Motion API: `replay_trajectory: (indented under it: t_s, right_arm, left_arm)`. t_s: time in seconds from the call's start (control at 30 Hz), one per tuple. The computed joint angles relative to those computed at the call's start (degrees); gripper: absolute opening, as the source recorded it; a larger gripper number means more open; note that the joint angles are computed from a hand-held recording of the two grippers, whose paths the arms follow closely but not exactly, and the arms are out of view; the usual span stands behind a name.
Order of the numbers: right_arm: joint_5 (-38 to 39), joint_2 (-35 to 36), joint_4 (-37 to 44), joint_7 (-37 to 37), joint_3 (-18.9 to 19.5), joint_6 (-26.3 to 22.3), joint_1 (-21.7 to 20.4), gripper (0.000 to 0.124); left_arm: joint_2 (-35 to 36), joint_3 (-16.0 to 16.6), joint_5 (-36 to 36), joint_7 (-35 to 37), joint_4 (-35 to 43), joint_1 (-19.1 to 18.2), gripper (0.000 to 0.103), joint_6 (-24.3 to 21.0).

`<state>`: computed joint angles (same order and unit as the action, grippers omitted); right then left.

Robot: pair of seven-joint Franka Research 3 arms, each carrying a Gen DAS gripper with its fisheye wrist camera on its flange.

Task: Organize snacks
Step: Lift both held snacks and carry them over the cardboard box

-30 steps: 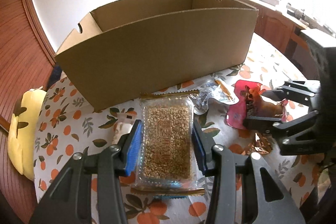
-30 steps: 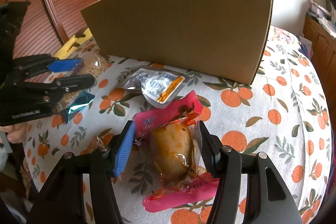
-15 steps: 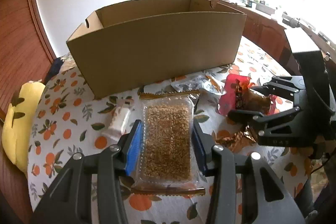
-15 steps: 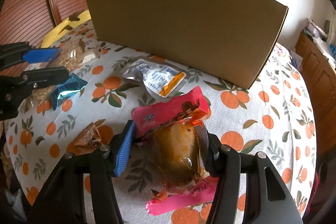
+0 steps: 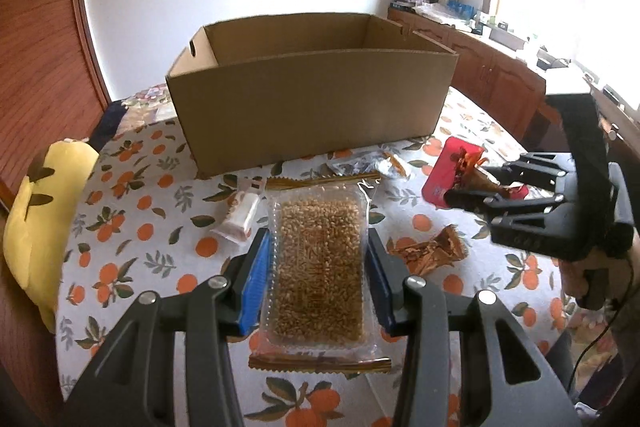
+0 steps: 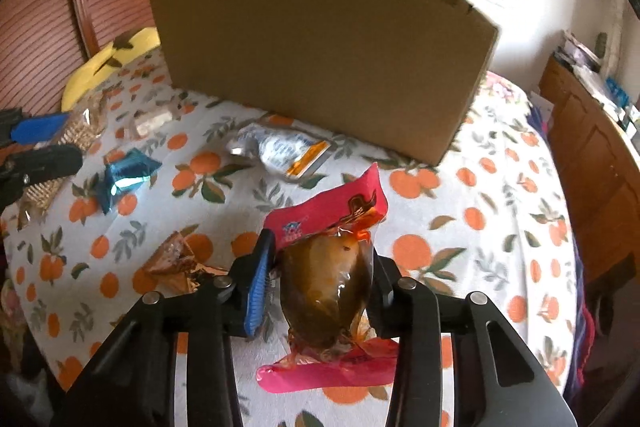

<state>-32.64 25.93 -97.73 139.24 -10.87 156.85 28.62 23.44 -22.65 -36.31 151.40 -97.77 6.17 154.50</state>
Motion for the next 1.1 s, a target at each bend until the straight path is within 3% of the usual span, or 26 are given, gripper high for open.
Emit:
replay_trajectory:
  t_s: [0.23,0.63,0.87,1.1]
  right_arm:
    - [-2.25,-6.02,-3.88,5.58,0.37,-0.68,0.36,0.04]
    - [-5.92,-10.9,-4.94,8.69,5.08,-4.04,-2.69,0.04]
    - [-9.41,-12.97,-6.02,13.22,6.48,-4.78,-3.17,0.04]
    - [-15.64,-14.47,-7.23,21.79,7.42,-5.31,-3.25,0.04]
  left_arm:
    - [-5.08,0.49,-4.3,3.21,-1.05,0.76,0.044,-3.56]
    - [-7.31,5.22,-5.09,3.03,1.39,-3.23,0.044,-7.66]
    - [-6.51,5.43,-4.5,1.94,3.9,-3.17,0.044,-10.38]
    - [-6.33,4.52,-6.98,6.16,4.95,-3.5,0.044,-11.41]
